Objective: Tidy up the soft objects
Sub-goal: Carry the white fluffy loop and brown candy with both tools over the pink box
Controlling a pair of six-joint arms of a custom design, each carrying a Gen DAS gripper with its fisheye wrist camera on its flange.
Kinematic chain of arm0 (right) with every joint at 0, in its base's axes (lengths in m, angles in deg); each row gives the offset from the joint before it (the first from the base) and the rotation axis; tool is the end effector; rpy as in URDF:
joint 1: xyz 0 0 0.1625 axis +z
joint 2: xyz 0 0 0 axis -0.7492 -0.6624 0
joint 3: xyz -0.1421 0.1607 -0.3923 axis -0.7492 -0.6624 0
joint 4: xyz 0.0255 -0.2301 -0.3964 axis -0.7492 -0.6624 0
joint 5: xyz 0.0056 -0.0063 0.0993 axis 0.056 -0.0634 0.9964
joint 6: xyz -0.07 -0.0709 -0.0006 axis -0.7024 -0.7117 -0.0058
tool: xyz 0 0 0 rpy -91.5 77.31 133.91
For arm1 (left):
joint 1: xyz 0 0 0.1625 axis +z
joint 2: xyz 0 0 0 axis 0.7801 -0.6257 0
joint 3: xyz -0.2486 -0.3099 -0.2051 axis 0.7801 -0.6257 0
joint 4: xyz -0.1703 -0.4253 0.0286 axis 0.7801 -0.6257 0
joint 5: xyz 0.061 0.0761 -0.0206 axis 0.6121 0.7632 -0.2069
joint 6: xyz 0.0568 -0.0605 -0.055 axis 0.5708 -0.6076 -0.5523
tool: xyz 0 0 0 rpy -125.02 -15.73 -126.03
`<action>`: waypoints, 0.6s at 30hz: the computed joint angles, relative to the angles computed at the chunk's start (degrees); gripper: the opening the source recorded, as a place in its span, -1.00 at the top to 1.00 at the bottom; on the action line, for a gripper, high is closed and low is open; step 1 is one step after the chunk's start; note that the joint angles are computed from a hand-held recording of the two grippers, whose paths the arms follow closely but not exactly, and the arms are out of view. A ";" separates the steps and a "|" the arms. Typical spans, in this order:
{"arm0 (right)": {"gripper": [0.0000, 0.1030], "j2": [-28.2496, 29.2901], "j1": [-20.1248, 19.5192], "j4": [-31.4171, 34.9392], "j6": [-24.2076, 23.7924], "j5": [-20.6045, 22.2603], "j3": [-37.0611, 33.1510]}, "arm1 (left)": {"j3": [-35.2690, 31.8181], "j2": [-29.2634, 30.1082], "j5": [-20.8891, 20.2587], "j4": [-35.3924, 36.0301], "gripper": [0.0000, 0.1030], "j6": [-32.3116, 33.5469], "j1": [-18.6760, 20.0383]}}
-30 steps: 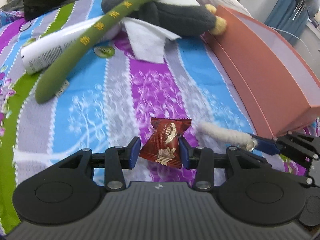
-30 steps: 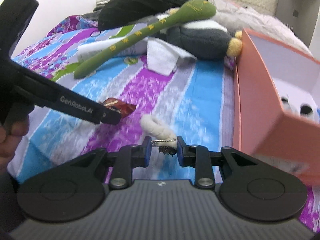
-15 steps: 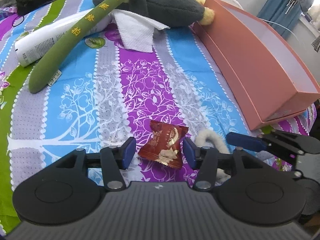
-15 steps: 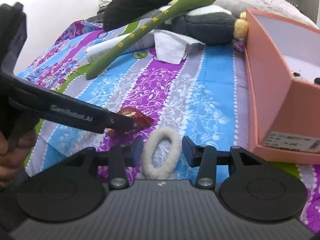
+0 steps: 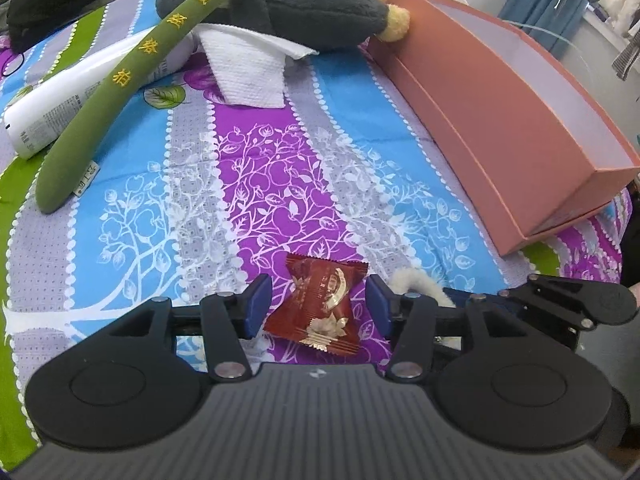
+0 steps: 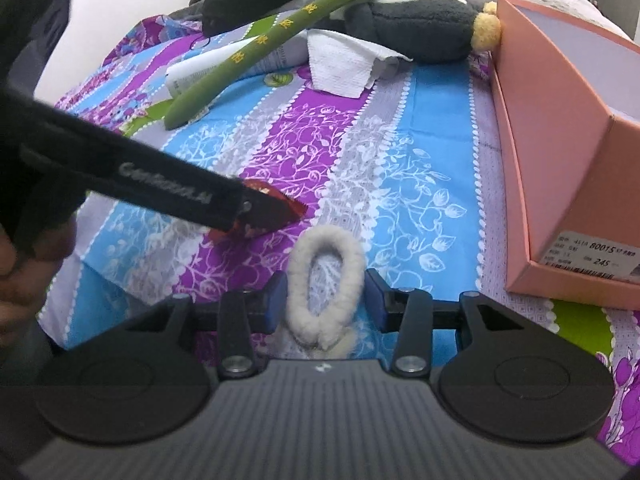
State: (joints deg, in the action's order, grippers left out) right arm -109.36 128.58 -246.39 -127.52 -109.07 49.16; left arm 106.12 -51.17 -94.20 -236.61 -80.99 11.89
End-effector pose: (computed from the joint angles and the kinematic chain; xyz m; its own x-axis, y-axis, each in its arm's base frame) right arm -0.0130 -0.6955 0.1275 -0.7390 -0.2886 0.6087 -0.5644 0.7586 -0.3256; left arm -0.1982 -0.7975 -0.0592 -0.7886 0.3507 -0.5051 0.5009 0.8428 -0.1969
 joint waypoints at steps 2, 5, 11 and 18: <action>0.14 0.31 0.02 -0.93 -1.25 -0.19 0.15 | -0.40 0.36 0.87 0.68 -0.08 -0.31 -0.07; 0.34 0.43 -0.08 -1.64 -2.05 0.13 0.34 | -0.11 0.78 2.83 -0.02 0.04 0.59 -0.41; 0.71 0.09 -0.06 -2.45 -0.79 0.39 0.67 | 1.88 0.20 3.66 -2.93 0.15 -0.03 -0.87; 0.75 -0.49 0.82 -4.22 0.33 0.34 1.25 | 4.54 -1.67 3.28 -5.68 0.17 -2.58 -1.52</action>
State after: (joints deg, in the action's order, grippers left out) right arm -109.85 129.40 -250.60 -127.19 -108.73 50.40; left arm 110.65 -52.84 -90.92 -242.30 -83.57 10.37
